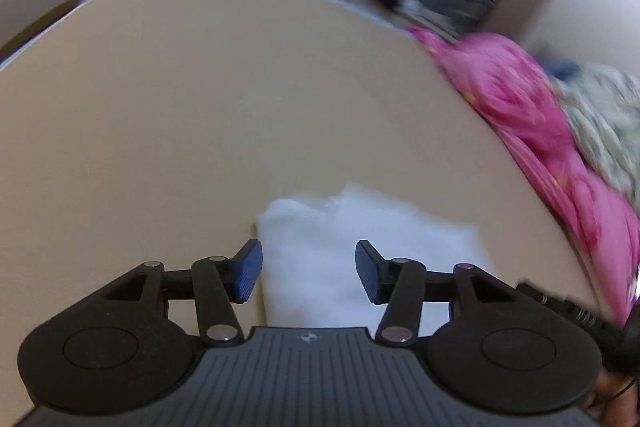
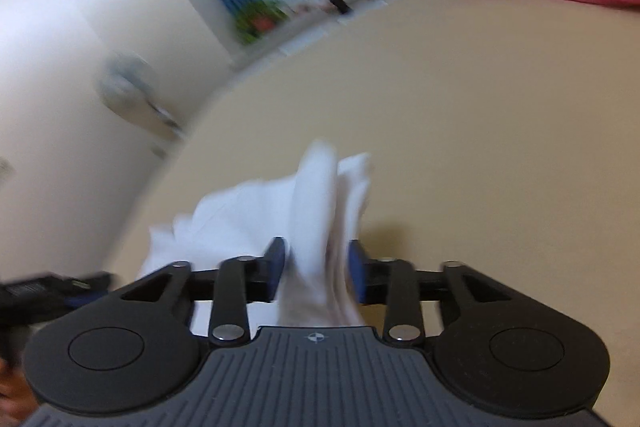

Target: Fold small clothes

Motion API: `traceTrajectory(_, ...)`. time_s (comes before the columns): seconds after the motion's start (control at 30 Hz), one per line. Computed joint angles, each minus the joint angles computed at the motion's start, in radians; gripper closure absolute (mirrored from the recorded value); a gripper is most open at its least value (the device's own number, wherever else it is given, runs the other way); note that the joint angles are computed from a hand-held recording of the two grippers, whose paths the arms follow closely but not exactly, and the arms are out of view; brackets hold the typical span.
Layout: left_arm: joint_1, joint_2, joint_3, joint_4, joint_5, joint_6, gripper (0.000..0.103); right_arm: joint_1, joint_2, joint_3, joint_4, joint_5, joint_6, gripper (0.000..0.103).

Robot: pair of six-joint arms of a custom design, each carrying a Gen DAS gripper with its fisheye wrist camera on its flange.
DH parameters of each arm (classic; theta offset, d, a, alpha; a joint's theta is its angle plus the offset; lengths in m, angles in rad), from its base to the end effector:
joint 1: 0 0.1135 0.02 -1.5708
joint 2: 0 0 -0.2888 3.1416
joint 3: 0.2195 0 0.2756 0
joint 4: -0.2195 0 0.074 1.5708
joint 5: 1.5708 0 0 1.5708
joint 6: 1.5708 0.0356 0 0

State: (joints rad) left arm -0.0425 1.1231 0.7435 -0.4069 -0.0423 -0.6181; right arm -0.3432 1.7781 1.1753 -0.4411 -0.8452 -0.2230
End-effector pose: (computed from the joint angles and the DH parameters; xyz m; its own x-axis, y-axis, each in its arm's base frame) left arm 0.2443 -0.0089 0.2523 -0.5837 -0.5547 -0.5930 -0.3996 0.8320 -0.3849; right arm 0.3707 -0.1042 0.2087 -0.7648 0.1175 -0.6334 -0.3077 0.7972 0.5194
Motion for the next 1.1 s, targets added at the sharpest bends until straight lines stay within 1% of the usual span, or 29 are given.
traceTrajectory(0.03, 0.028, -0.042, -0.017, -0.009, 0.044, -0.013, 0.047, 0.021, -0.006, -0.016, 0.032, 0.045, 0.012, 0.062)
traceTrajectory(0.07, 0.041, -0.076, -0.027, -0.025, 0.079, -0.021, 0.047, 0.029, -0.013, -0.027, 0.050, 0.059, 0.018, 0.062)
traceTrajectory(0.1, 0.030, -0.094, -0.029, -0.055, 0.085, -0.032, 0.045, 0.028, -0.016, -0.027, 0.037, 0.042, 0.006, 0.062)
traceTrajectory(0.17, -0.021, -0.102, -0.035, -0.096, 0.051, -0.046, 0.040, 0.028, -0.008, 0.001, -0.053, -0.001, -0.059, 0.056)
traceTrajectory(0.2, -0.063, -0.087, -0.049, -0.095, 0.038, -0.061, 0.039, 0.040, 0.001, 0.017, -0.110, 0.011, -0.096, 0.049)
traceTrajectory(0.23, -0.074, -0.081, -0.077, -0.082, 0.058, -0.057, 0.039, 0.031, 0.022, 0.051, -0.196, 0.037, -0.162, 0.048)
traceTrajectory(0.27, -0.098, -0.049, -0.097, -0.059, 0.073, -0.063, 0.040, 0.043, 0.043, 0.071, -0.249, 0.094, -0.197, 0.048)
traceTrajectory(0.3, -0.121, 0.034, -0.087, -0.075, 0.089, -0.062, 0.040, 0.056, 0.049, 0.066, -0.269, 0.159, -0.207, 0.050)
traceTrajectory(0.33, -0.138, 0.110, -0.071, -0.106, 0.081, -0.047, 0.039, 0.065, 0.065, 0.064, -0.276, 0.230, -0.209, 0.051)
traceTrajectory(0.37, -0.164, 0.140, -0.069, -0.104, 0.049, -0.044, 0.037, 0.064, 0.076, 0.063, -0.281, 0.257, -0.206, 0.051)
traceTrajectory(0.4, -0.183, 0.136, -0.063, -0.111, 0.022, -0.051, 0.038, 0.052, 0.088, 0.071, -0.291, 0.250, -0.195, 0.051)
traceTrajectory(0.47, -0.206, 0.055, -0.086, -0.106, 0.013, -0.061, 0.039, 0.025, 0.080, 0.067, -0.293, 0.206, -0.191, 0.054)
traceTrajectory(0.5, -0.231, 0.020, -0.108, -0.094, -0.002, -0.064, 0.037, 0.014, 0.064, 0.058, -0.286, 0.189, -0.205, 0.054)
traceTrajectory(0.53, -0.257, 0.035, -0.112, -0.104, -0.029, -0.046, 0.037, 0.006, 0.054, 0.049, -0.285, 0.175, -0.231, 0.054)
traceTrajectory(0.57, -0.276, 0.101, -0.089, -0.144, -0.064, -0.020, 0.027, 0.006, 0.064, 0.052, -0.300, 0.185, -0.266, 0.054)
traceTrajectory(0.6, -0.311, 0.136, -0.088, -0.168, -0.112, -0.030, 0.018, 0.022, 0.097, 0.076, -0.318, 0.222, -0.286, 0.052)
traceTrajectory(0.63, -0.341, 0.122, -0.091, -0.191, -0.149, -0.049, 0.018, 0.027, 0.107, 0.067, -0.328, 0.252, -0.306, 0.050)
traceTrajectory(0.67, -0.390, 0.097, -0.074, -0.236, -0.201, -0.080, 0.022, 0.018, 0.098, 0.052, -0.317, 0.249, -0.299, 0.050)
traceTrajectory(0.7, -0.464, 0.054, -0.060, -0.296, -0.282, -0.126, 0.023, 0.009, 0.074, 0.044, -0.314, 0.253, -0.285, 0.050)
traceTrajectory(0.73, -0.559, 0.009, -0.047, -0.360, -0.386, -0.193, 0.022, -0.004, 0.029, 0.018, -0.296, 0.259, -0.289, 0.050)
traceTrajectory(0.77, -0.658, -0.018, -0.028, -0.434, -0.483, -0.278, 0.018, 0.008, -0.027, -0.024, -0.254, 0.263, -0.276, 0.050)
traceTrajectory(0.8, -0.746, -0.022, -0.002, -0.512, -0.555, -0.369, 0.015, -0.012, -0.089, -0.061, -0.235, 0.249, -0.305, 0.050)
traceTrajectory(0.83, -0.835, -0.019, 0.026, -0.602, -0.612, -0.473, 0.015, -0.040, -0.147, -0.083, -0.241, 0.215, -0.348, 0.048)
traceTrajectory(0.87, -0.911, 0.003, 0.066, -0.684, -0.649, -0.573, 0.014, -0.076, -0.207, -0.109, -0.247, 0.163, -0.396, 0.046)
traceTrajectory(0.93, -1.074, 0.058, 0.139, -0.877, -0.688, -0.821, 0.007, -0.146, -0.313, -0.170, -0.258, 0.078, -0.479, 0.034)
traceTrajectory(0.97, -1.113, 0.099, 0.189, -0.935, -0.698, -0.891, 0.004, -0.182, -0.361, -0.196, -0.282, 0.050, -0.524, 0.031)
traceTrajectory(1.0, -1.141, 0.146, 0.237, -0.970, -0.710, -0.941, 0.002, -0.217, -0.400, -0.213, -0.316, 0.029, -0.568, 0.028)
traceTrajectory(1.07, -1.209, 0.243, 0.336, -1.064, -0.731, -1.061, 0.001, -0.287, -0.467, -0.237, -0.404, -0.011, -0.663, 0.022)
traceTrajectory(1.1, -1.265, 0.280, 0.373, -1.142, -0.722, -1.169, 0.001, -0.328, -0.491, -0.238, -0.459, -0.035, -0.717, 0.017)
